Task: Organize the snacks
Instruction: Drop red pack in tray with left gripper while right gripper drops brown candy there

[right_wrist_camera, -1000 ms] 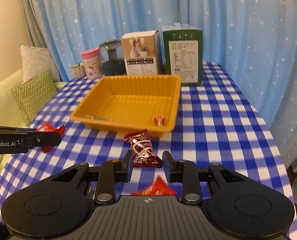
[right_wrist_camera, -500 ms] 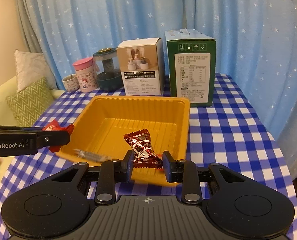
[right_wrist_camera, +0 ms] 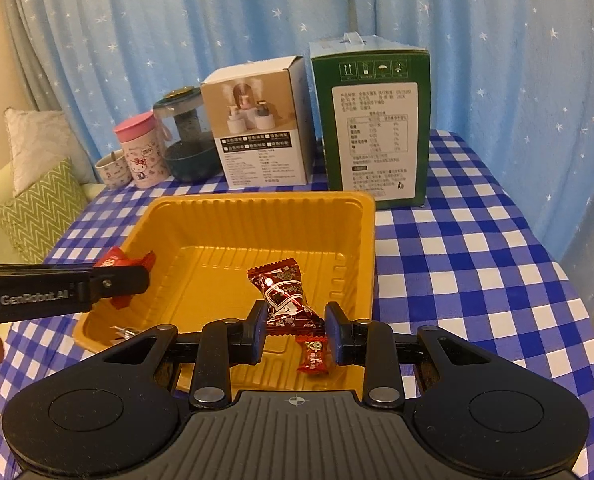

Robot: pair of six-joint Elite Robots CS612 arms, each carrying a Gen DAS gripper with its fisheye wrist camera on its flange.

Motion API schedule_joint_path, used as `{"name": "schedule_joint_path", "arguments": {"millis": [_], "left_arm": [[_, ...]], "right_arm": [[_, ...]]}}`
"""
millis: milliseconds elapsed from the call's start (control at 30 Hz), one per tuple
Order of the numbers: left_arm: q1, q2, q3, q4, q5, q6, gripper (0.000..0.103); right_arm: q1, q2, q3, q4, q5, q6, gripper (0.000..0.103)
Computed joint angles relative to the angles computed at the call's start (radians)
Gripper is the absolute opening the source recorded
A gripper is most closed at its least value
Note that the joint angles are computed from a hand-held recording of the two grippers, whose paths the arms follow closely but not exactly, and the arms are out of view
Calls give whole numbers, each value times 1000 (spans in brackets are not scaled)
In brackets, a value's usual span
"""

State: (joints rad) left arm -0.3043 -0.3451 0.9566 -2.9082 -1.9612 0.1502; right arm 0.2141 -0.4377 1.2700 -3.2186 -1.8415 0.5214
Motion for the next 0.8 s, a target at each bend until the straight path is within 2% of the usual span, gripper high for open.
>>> {"name": "schedule_joint_path", "arguments": {"millis": [67, 133, 567, 667, 733, 800], "left_arm": [[-2, 10, -14, 5, -5, -10, 45], [-3, 17, -23, 5, -3, -10, 56], [16, 2, 9, -16, 20, -17, 59], [21, -5, 23, -26, 20, -20, 59], [23, -11, 36, -34, 23, -18, 60], [26, -16, 49, -42, 24, -19, 60]], "right_arm": [[-1, 3, -3, 3, -2, 3, 31], [-3, 4, -3, 5, 4, 10, 31], [-10, 9, -5, -7, 37, 18, 31], [-12, 13, -12, -20, 47, 36, 31], [-17, 20, -14, -69, 72, 53, 31], [-23, 24, -12, -98, 103, 83, 38]]}}
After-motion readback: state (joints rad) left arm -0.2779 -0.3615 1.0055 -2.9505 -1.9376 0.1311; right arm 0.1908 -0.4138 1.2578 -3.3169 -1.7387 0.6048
